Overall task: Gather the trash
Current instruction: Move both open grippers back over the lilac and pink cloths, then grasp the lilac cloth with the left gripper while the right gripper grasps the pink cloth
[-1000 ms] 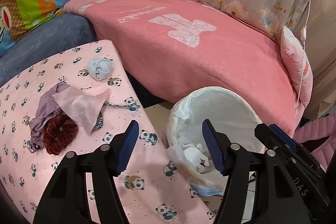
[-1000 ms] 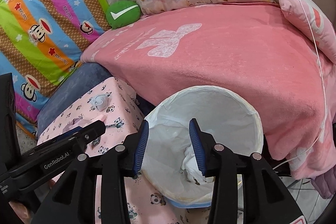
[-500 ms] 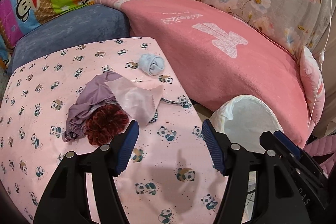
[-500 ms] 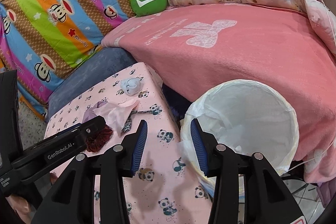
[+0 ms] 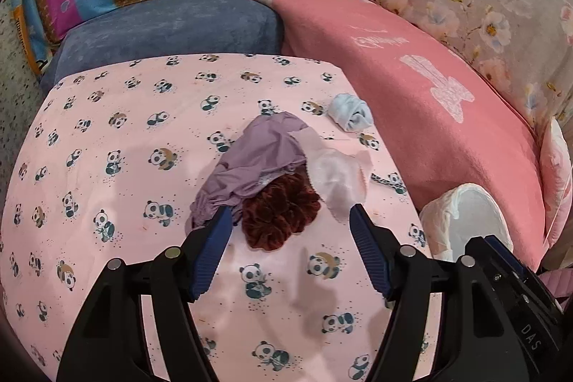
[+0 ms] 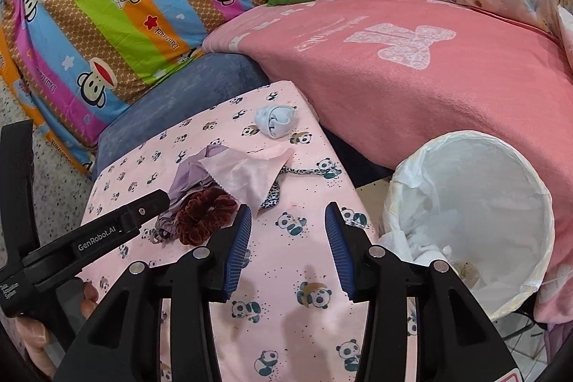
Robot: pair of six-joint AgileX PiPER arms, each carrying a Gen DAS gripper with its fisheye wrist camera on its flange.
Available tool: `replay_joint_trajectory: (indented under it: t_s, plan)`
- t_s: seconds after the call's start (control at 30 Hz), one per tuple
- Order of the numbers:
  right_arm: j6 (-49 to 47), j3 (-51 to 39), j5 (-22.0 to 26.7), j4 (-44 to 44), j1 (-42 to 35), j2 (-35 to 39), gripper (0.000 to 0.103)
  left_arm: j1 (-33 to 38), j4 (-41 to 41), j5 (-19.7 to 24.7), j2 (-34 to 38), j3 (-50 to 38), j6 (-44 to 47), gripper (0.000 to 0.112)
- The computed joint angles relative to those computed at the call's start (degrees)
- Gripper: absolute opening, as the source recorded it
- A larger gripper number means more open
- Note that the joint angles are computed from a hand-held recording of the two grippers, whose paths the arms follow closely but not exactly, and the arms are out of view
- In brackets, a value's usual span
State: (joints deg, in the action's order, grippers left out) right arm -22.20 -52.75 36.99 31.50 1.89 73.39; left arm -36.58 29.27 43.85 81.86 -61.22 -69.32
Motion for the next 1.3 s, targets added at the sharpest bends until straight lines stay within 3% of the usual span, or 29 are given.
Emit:
replay_joint_trajectory:
  t_s: [0.33, 0.63, 0.77, 0.83, 0.9, 0.97, 1.07, 1.17, 1.3]
  plan:
    - [7.79, -3.33, -4.53, -4.84, 8.53, 7.55, 0.044, 11.38, -7.54, -5.29, -0.59, 4.89, 8.62, 0.065]
    - [12.16, -9.13, -7.27, -7.46, 12.15, 16.76, 0.044, 18.14, -20.37, -12.11, 5.11, 3.41, 23.78, 0.064]
    - [12.61, -12.11, -7.48, -6.96, 12.04, 20.84, 0.044, 19.77, -25.84, -13.77, 7.11, 2.57, 29.78, 0.051]
    - [13.62, -13.95, -7.61, -7.87, 12.35, 23.21, 0.044, 20.37, -27.68, -14.25, 7.61, 2.44, 32.02, 0.041]
    - [13.73, -15.14, -7.59, -8.19, 12.49, 24.74, 0.044, 21.22, -30.50, -14.35, 8.01, 2.22, 35.05, 0.023]
    - [14.27, -16.44, -7.51, -8.96, 12.73, 26.38, 0.044, 22.17, -32.95, -14.65, 7.84, 2.51, 37.49, 0.014]
    - [14.39, -18.11, -7.27, -8.97, 12.69, 28.72, 0.044, 22.83, -33.20, -15.00, 7.16, 3.07, 37.64, 0.009]
    - [14.08, -19.55, -6.88, -8.85, 12.76, 30.87, 0.036, 23.29, -32.63, -15.02, 6.25, 3.49, 37.04, 0.006]
    - [12.64, -20.38, -6.14, -8.33, 12.86, 31.77, 0.006, 22.95, -28.67, -14.05, 5.20, 3.12, 33.19, 0.006]
